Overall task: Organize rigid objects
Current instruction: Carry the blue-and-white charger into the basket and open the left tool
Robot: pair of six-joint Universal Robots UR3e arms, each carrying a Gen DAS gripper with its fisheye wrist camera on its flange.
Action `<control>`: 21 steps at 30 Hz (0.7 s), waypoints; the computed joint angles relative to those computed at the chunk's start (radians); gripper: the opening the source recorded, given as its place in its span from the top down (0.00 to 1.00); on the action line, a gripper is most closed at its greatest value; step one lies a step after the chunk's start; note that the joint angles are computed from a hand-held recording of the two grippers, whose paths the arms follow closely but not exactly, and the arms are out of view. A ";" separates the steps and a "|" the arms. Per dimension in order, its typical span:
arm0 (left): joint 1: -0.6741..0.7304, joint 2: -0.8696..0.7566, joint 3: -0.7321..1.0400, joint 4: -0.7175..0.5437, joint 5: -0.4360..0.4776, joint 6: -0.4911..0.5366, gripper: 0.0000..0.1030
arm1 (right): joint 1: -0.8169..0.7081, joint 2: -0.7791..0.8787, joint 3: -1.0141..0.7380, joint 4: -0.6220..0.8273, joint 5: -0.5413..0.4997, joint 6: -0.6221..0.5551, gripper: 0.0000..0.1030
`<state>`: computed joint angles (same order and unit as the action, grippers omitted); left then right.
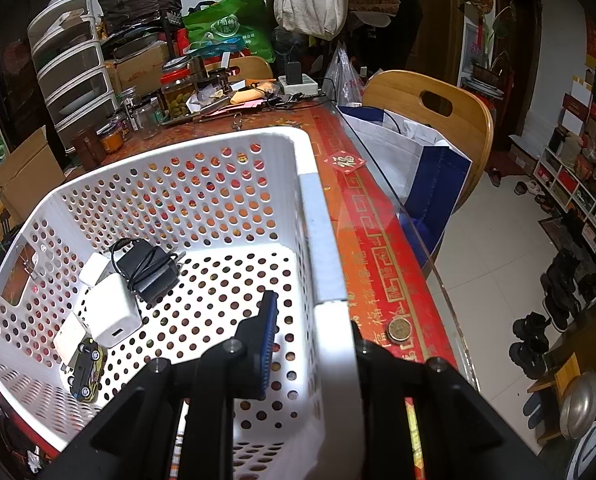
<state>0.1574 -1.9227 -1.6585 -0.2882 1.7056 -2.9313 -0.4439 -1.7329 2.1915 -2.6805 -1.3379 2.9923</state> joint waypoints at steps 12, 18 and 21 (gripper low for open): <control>-0.044 0.038 0.022 -0.039 -0.010 -0.005 0.38 | 0.007 0.005 -0.004 -0.002 -0.002 0.005 0.81; -0.072 0.056 0.027 -0.050 -0.003 -0.003 0.38 | 0.006 0.005 -0.003 -0.004 -0.002 0.005 0.81; -0.085 0.063 0.038 -0.063 -0.002 -0.002 0.38 | 0.005 0.004 -0.002 -0.003 -0.002 0.004 0.81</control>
